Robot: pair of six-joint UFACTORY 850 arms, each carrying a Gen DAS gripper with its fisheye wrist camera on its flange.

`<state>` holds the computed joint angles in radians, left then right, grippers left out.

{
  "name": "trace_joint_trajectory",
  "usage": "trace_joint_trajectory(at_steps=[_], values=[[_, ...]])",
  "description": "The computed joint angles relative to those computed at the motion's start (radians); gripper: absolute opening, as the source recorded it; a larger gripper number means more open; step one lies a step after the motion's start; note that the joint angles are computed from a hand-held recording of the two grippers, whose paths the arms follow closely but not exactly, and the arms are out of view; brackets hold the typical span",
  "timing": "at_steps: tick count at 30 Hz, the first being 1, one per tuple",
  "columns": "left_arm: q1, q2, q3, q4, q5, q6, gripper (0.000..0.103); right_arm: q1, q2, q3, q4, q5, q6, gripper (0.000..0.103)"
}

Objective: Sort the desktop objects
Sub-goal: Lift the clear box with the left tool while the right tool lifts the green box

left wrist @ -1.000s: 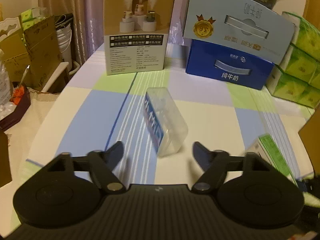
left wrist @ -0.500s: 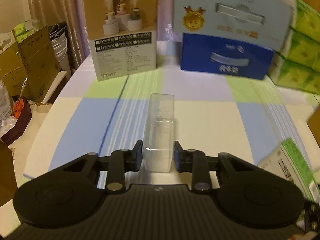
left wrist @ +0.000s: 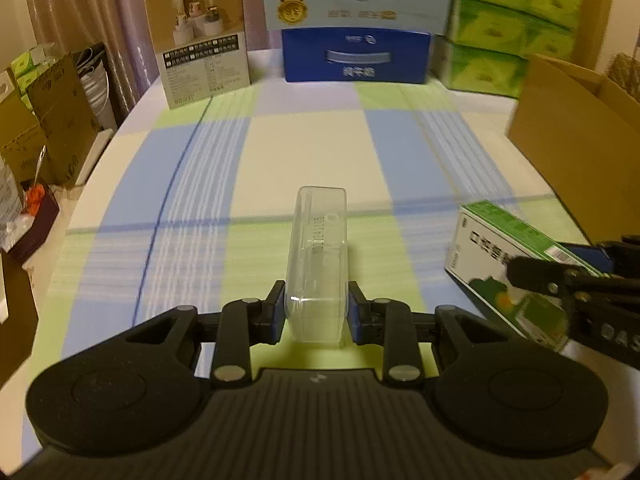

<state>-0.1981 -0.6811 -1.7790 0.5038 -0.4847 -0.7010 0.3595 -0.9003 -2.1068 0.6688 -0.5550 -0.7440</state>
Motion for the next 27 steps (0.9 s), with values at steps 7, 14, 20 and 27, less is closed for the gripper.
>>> trace_joint_trajectory(at_steps=[7, 14, 20, 27], values=[[-0.042, 0.107, 0.172, -0.028, 0.036, -0.025, 0.026, -0.002, 0.059, 0.114, -0.039, 0.002, -0.033, 0.028], [-0.044, 0.102, 0.172, 0.005, 0.051, -0.050, 0.026, 0.013, -0.015, -0.003, -0.133, -0.053, 0.033, 0.030], [-0.041, 0.075, 0.138, -0.015, 0.049, -0.032, 0.031, 0.018, -0.044, -0.041, -0.183, -0.070, 0.072, 0.029], [-0.040, 0.048, 0.100, -0.059, 0.020, 0.031, 0.026, 0.009, -0.001, 0.020, -0.154, -0.044, 0.067, 0.028]])
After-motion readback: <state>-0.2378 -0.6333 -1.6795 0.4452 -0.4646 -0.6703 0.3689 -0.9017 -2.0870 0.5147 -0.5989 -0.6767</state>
